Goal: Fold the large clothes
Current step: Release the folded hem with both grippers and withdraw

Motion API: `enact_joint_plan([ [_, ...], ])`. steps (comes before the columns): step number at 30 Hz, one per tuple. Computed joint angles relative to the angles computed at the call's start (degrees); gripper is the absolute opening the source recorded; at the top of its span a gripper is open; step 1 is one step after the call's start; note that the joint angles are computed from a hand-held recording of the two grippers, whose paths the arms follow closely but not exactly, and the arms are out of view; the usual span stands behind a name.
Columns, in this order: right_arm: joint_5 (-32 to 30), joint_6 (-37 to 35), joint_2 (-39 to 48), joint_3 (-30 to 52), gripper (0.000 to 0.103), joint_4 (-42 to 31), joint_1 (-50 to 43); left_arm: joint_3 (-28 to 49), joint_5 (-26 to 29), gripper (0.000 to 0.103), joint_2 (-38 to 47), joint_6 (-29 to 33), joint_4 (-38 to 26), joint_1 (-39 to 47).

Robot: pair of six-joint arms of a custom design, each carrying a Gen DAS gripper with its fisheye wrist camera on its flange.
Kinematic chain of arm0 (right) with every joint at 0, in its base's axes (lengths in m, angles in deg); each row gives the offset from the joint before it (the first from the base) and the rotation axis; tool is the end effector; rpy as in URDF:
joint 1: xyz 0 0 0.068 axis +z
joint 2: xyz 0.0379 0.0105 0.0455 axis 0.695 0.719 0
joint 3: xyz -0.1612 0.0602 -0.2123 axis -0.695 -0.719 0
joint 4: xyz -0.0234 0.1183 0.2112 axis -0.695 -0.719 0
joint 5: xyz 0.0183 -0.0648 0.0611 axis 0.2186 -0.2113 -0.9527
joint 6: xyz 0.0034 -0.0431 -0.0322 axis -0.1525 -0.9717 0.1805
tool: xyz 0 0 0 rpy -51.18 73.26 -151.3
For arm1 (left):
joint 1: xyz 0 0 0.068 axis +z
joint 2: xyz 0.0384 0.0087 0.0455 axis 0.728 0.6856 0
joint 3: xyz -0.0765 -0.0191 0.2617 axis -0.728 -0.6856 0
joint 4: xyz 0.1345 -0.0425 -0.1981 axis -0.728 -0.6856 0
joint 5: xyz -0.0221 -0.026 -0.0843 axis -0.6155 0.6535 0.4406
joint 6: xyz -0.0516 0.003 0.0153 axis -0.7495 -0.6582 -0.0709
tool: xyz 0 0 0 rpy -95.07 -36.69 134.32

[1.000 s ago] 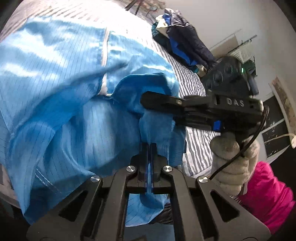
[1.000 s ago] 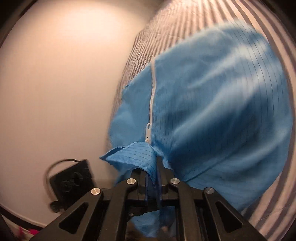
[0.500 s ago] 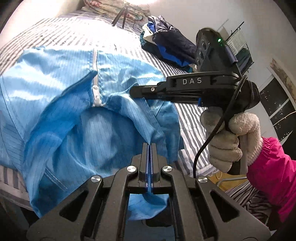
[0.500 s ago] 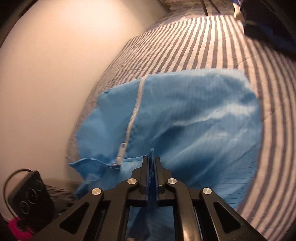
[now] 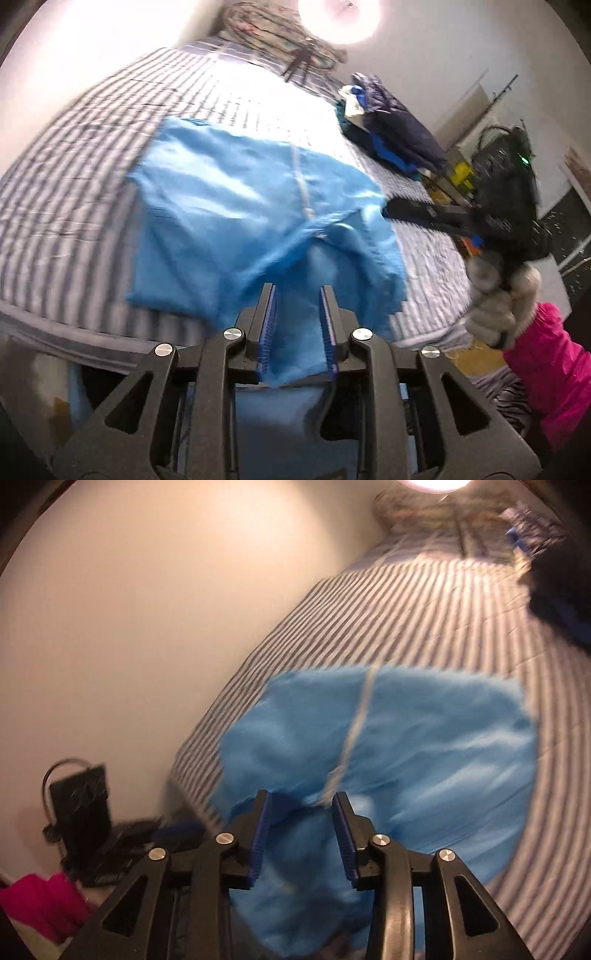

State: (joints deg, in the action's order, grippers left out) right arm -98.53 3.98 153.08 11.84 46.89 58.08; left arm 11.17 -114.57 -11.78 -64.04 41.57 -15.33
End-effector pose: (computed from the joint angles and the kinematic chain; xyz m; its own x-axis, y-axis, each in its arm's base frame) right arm 0.2818 0.0965 0.1750 -0.7327 -0.4755 -0.4869 -0.6805 0.4981 0.5375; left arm 0.1019 -0.1551 0.1450 -0.7052 -0.4685 -0.5321 -0.1872 0.8470 -0.4976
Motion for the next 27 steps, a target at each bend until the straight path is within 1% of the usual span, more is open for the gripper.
enact_joint_plan([
  [2, 1.9, -0.4, -0.6, -2.1, 0.038, 2.1, 2.8, -2.4, 1.2, 0.024, -0.7, -0.7, 2.4, 0.8],
  [3, 2.4, -2.0, -0.5, -2.5, 0.037, 1.5, 4.1, -3.0, 1.6, 0.024, -0.6, -0.9, 3.2, 0.7],
  [5, 3.4, -2.8, 0.3, -2.4, 0.035, 1.5, 6.5, -2.5, 0.8, 0.024, 1.1, -0.7, 3.2, -0.4],
  [7, 4.9, 0.1, 1.8, -1.8, 0.035, 4.7, 9.7, -2.3, 0.9, 0.024, 3.4, 0.1, 5.4, -0.7],
  [9, 6.3, 4.2, 4.3, -0.3, 0.035, 8.0, 11.7, -0.8, 1.7, 0.024, 7.8, 1.9, 7.6, 0.7],
  [12, 10.5, 9.1, 9.1, 2.3, 0.035, 13.8, 13.8, -0.2, 3.4, 0.024, 11.9, 2.8, 9.5, 1.9],
  [14, 11.6, 10.2, 13.3, 5.0, 0.035, 13.8, 14.7, 1.0, 3.7, 0.024, 14.3, 3.8, 8.7, 2.1],
  [15, 12.0, 10.7, 14.7, 5.7, 0.035, 14.3, 15.1, 1.6, 3.4, 0.024, 14.5, 4.2, 7.3, 1.7],
  [17, 11.6, 10.7, 15.1, 5.6, 0.035, 14.0, 15.1, 3.4, 2.0, 0.024, 14.9, 6.0, 4.1, 1.0],
  [18, 10.9, 10.4, 14.8, 5.5, 0.035, 13.1, 14.6, 4.1, 1.7, 0.026, 15.2, 7.2, 2.9, 1.0],
  [20, 10.2, 9.6, 12.0, 4.0, 0.035, 11.4, 12.9, 4.8, 3.4, 0.027, 15.8, 10.1, 2.5, 2.7],
  [23, 9.1, 6.9, 4.7, -0.4, 0.038, 7.9, 8.7, 3.7, 5.6, 0.027, 14.5, 11.3, 3.3, 5.0],
  [25, 11.1, 5.1, -3.0, -4.7, 0.041, 4.1, 5.3, 3.4, 7.1, 0.027, 12.2, 11.1, 1.8, 5.6],
  [27, 14.0, 6.4, -8.3, -8.3, 0.053, 2.3, 3.2, 4.4, 7.2, 0.027, 10.5, 9.6, -2.4, 4.9],
])
